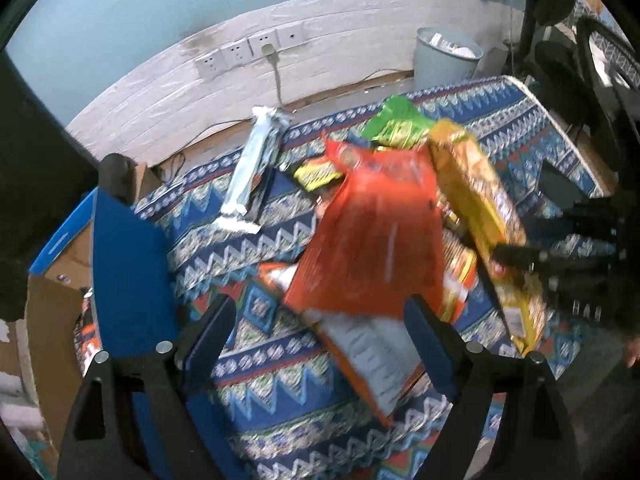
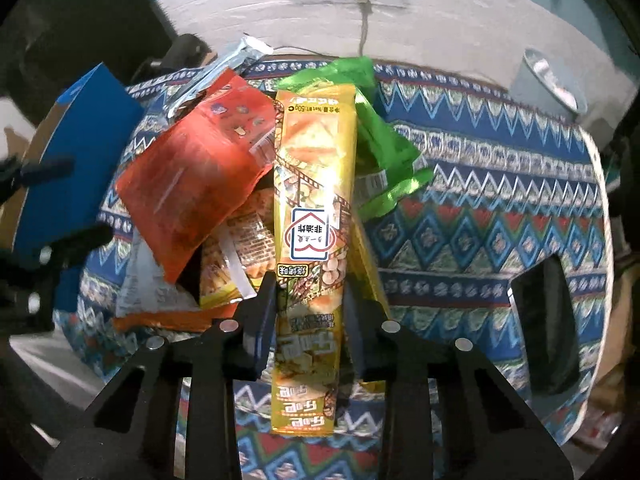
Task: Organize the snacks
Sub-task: 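Grasp the long yellow packet with the right tool while the left tool grasps the red-orange bag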
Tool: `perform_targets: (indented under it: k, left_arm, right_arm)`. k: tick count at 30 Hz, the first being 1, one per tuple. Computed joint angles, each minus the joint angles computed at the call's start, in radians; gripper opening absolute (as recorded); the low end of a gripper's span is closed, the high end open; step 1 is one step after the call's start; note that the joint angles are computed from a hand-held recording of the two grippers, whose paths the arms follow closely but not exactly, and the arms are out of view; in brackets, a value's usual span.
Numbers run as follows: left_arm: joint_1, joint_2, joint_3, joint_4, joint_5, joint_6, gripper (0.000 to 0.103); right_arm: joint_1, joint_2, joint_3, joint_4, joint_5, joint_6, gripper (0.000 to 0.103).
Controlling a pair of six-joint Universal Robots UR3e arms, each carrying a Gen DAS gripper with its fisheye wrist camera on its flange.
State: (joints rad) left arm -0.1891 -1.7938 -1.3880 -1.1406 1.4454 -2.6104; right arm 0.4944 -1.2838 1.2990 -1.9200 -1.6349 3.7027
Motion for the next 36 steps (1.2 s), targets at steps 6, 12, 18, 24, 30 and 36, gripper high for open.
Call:
perform_targets:
  k: [6,12,18,24,30,36]
  left_arm:
    - [-0.054,-0.146,0.183,-0.101,-0.04,-0.072,0.088]
    - [-0.117,-0.25,0.269,-0.104,0.028,-0.083,0.088]
    - [-0.152,-0.317,0.312,-0.083,0.077,-0.088,0.091]
    - [-0.165,-0.345,0.307,-0.035,0.104,-0.073,0.093]
    - [-0.148,-0.306,0.217,0.058,0.102,-0.054,0.072]
    - [-0.105,-0.274,0.176,0.08,0.06,-0.037,0.057]
  right_arm:
    - [-0.012,-0.05,0.067,-0.055,-0.002,-0.067,0.021]
    - [-0.107,-0.104,0.245,-0.23,0.196,-0.049,0.025]
    - [-0.148,-0.13,0.323,-0.29,0.256,-0.032,0.038]
    - [-0.152,-0.157,0.373,-0.326,0.272,-0.043,0.047]
    - [-0.137,-0.139,0.358,-0.332,0.266,-0.043,0.058]
    - [-0.13,-0.107,0.33,-0.337,0.261,-0.035,0.061]
